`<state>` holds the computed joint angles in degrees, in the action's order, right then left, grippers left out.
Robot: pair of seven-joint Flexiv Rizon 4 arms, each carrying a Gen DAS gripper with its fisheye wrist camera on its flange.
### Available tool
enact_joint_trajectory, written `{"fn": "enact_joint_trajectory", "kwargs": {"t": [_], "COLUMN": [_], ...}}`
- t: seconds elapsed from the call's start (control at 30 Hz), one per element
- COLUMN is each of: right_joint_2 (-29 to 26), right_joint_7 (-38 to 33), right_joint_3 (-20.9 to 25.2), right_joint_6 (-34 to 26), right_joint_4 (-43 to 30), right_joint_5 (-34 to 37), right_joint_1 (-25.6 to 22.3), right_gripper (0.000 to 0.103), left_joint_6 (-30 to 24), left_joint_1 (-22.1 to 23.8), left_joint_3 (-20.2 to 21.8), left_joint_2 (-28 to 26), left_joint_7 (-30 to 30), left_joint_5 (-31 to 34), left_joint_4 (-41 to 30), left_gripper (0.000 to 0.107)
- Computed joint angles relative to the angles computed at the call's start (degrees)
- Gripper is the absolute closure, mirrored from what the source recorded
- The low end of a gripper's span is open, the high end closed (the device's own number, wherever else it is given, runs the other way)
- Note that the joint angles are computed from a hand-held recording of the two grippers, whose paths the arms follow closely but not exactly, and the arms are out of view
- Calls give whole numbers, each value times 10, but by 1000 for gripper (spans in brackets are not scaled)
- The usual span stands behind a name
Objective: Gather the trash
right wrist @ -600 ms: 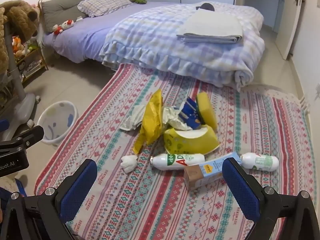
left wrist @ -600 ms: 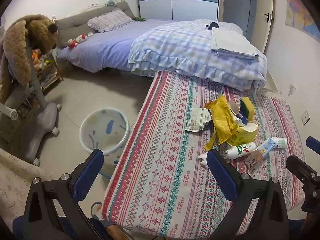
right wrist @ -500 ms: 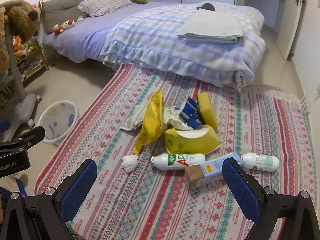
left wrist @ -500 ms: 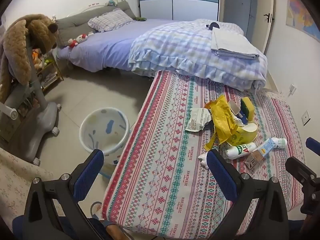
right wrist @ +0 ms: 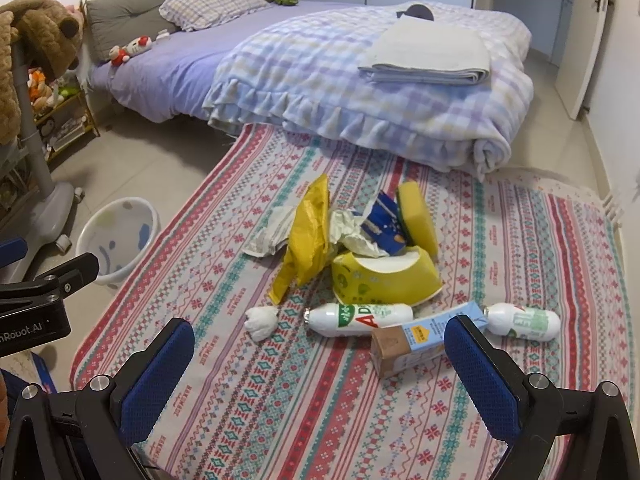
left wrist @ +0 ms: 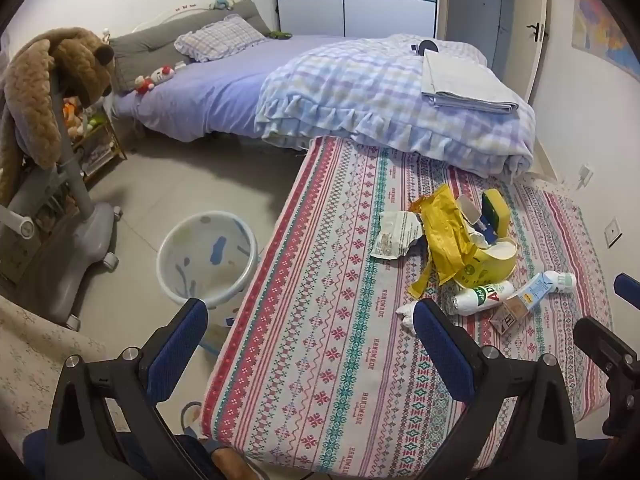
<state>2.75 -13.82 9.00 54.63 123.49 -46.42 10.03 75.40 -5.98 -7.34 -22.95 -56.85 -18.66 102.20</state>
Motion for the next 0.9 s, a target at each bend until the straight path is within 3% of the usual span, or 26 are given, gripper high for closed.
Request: {"fn": "enact_joint_trajectory", "kwargs": {"t": [0.23,0.4,0.47,0.53,0.63,0.67,0.77,0.87,0.9], "right_joint_2": [3,1,2,0,5,9,21,33,37], "right_joint_7": [-11,-1,6,60,21,-17,-33,-41,-63], "right_joint_3": [2,1,-1,-8,0,-2,-8,-14,-15], "right_joint_6": [9,9,9,43,21,6,15,5,-27], "right_joint_4": [5,9,12,22,21,18,33,40,31], "right_joint_5": [-1,-34,-48,-107,-41,17,70,127,164], "right_joint_1": [0,-3,-5,-17,-16,-7,-18,-32,-31], "right_gripper": [0,0,0,0,0,0,0,0,0], "left_joint_6": [-1,44,29,4,4,4,-2,-13,-35], "left_joint_1": [4,-1,-6,-13,-23,-25,-47,-40,-47], "left_joint_3": [-7,-5,0,5,7,4,17,-23,-19], "left_joint_2": [-2,-8,-9,-8,-11,-13,-24,-39,-45], "left_joint_7": [1,6,-2,-10,-15,-14,-23,13,8], "left_joint_5": [-7,6,13,19,31,32,62,36,47], "left_joint_4": [1,9,4,-3,-9,-10,-27,-37,-51], "left_gripper": [4,4,4,4,4,4,4,4,4]}}
